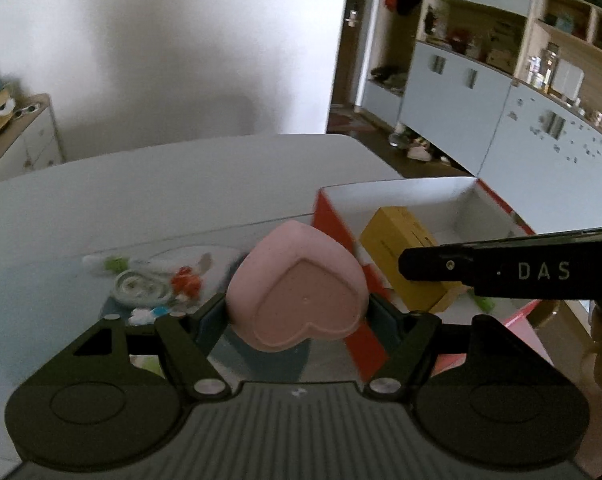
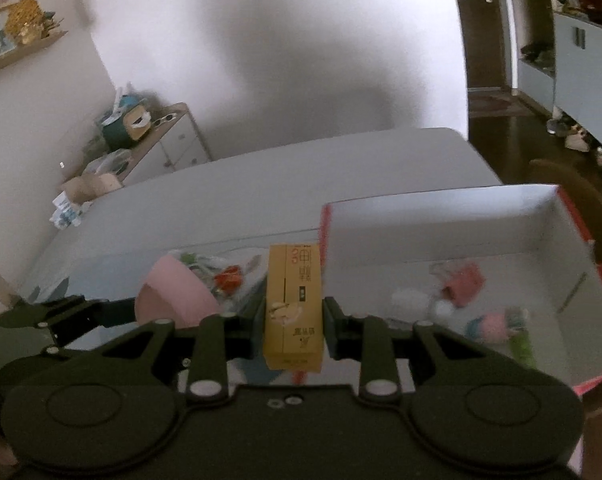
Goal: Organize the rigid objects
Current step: 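Grasp the pink heart box with the left tool while the right tool grasps the yellow box, then carry the heart box and yellow box into the red box and open both tools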
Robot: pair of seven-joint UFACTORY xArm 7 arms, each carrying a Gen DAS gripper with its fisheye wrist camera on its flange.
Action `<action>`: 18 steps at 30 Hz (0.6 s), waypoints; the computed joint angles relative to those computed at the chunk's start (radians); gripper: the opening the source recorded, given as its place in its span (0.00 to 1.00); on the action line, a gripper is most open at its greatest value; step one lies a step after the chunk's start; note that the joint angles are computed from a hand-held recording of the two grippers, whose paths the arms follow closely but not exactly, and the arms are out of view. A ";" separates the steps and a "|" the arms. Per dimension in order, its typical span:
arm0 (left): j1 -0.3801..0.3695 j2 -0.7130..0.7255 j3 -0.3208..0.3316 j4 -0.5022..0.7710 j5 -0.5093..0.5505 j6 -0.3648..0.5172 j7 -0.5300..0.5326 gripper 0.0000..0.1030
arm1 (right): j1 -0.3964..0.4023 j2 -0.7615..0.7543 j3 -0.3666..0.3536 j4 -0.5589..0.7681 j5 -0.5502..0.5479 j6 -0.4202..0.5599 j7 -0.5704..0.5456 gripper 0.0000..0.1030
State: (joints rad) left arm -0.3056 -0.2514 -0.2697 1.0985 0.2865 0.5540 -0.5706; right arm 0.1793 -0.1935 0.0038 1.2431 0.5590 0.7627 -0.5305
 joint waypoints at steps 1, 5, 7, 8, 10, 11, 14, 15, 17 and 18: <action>-0.002 0.018 -0.008 0.021 0.007 0.005 0.000 0.73 | -0.006 -0.002 -0.011 -0.001 0.005 0.005 -0.014 0.28; -0.029 0.096 -0.031 0.109 0.046 0.041 -0.020 0.73 | -0.036 0.007 -0.044 0.005 0.022 0.020 -0.059 0.28; -0.052 0.137 -0.032 0.154 0.060 0.060 -0.021 0.73 | -0.056 0.011 -0.057 0.008 0.028 0.026 -0.085 0.28; -0.066 0.160 -0.031 0.180 0.069 0.071 -0.021 0.73 | -0.064 0.014 -0.062 0.011 0.030 0.030 -0.094 0.28; -0.095 0.200 -0.027 0.222 0.083 0.089 -0.024 0.73 | -0.084 0.028 -0.072 0.026 0.036 0.040 -0.115 0.28; -0.111 0.224 -0.024 0.248 0.089 0.100 -0.024 0.73 | -0.094 0.036 -0.075 0.032 0.037 0.041 -0.125 0.28; -0.157 0.287 -0.007 0.319 0.107 0.133 -0.032 0.73 | -0.125 0.065 -0.082 0.063 0.038 0.056 -0.150 0.28; -0.171 0.310 -0.001 0.346 0.109 0.146 -0.031 0.73 | -0.136 0.075 -0.083 0.073 0.038 0.059 -0.159 0.28; -0.197 0.350 0.013 0.391 0.095 0.174 -0.023 0.73 | -0.157 0.095 -0.086 0.093 0.041 0.066 -0.183 0.28; -0.209 0.371 0.019 0.414 0.087 0.187 -0.014 0.73 | -0.167 0.108 -0.085 0.105 0.041 0.069 -0.189 0.28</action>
State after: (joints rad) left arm -0.5142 0.1192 -0.2503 1.5128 0.3735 0.7409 -0.5849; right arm 0.0121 -0.0856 -0.0808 1.3482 0.6003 0.8320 -0.7198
